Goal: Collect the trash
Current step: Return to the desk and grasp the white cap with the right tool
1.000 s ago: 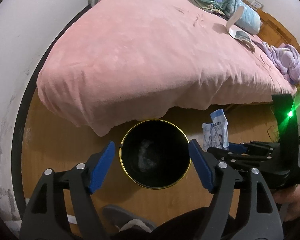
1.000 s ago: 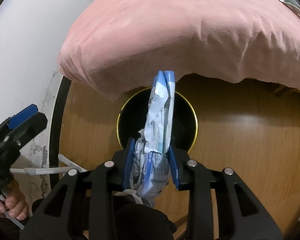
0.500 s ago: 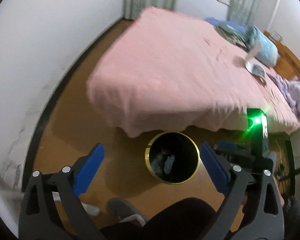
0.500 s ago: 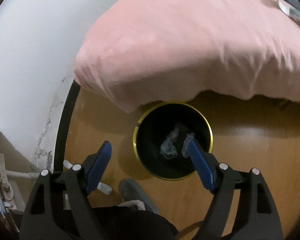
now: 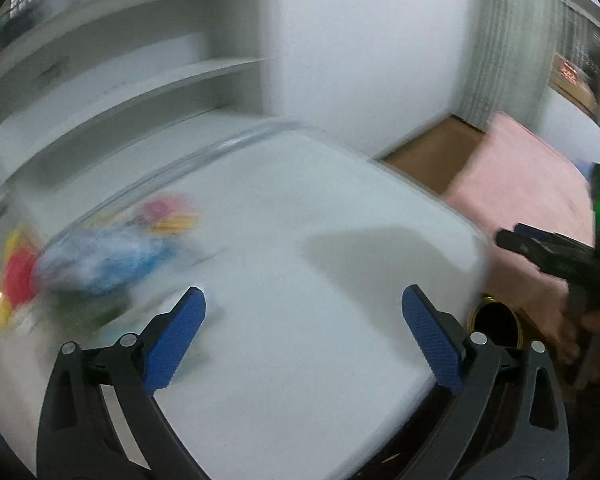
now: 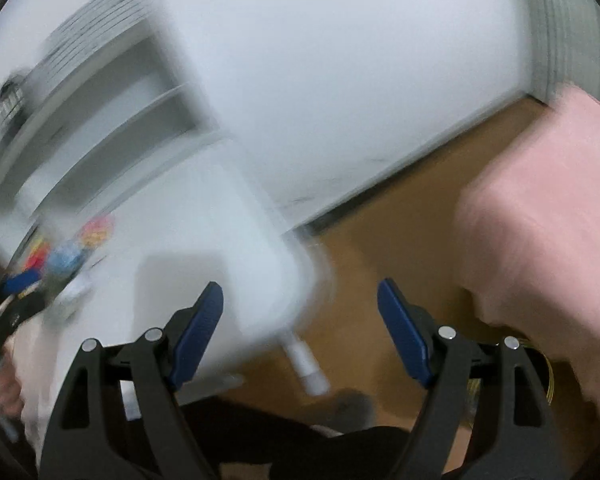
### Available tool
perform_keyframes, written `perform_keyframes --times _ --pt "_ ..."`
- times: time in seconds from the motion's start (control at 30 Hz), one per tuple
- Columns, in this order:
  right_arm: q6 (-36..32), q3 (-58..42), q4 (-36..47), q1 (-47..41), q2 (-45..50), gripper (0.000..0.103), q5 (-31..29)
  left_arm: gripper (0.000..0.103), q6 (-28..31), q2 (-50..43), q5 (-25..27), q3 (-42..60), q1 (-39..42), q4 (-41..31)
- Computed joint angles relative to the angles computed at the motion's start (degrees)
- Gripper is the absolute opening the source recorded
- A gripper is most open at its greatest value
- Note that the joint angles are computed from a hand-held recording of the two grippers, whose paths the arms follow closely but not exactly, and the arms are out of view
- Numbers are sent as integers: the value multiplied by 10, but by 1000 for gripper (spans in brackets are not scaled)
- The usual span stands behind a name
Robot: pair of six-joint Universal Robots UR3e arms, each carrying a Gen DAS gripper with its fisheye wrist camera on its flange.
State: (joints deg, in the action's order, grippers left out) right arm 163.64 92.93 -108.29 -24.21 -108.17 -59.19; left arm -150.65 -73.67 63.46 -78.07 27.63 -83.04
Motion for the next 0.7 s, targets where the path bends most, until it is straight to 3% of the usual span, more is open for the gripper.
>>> perform_keyframes --times 0.07,0.17,0.3,0.47,0.6,0.7 --pt "17 -60 -34 120 74 77 0 96 50 35 -27 -14 120 -55" --pt "79 -181 -77 281 202 77 -67 96 142 74 -70 -38 297 -127" --pt "78 -313 -60 366 326 69 -105 96 223 93 -98 -62 431 -178" --pt "68 -438 3 395 424 53 -133 96 327 116 -115 -66 506 -275" --pt "93 -530 32 430 495 45 -147 96 366 150 -117 -85 503 -315" --pt "99 -599 67 438 537 43 -147 96 363 161 -118 -99 474 -304"
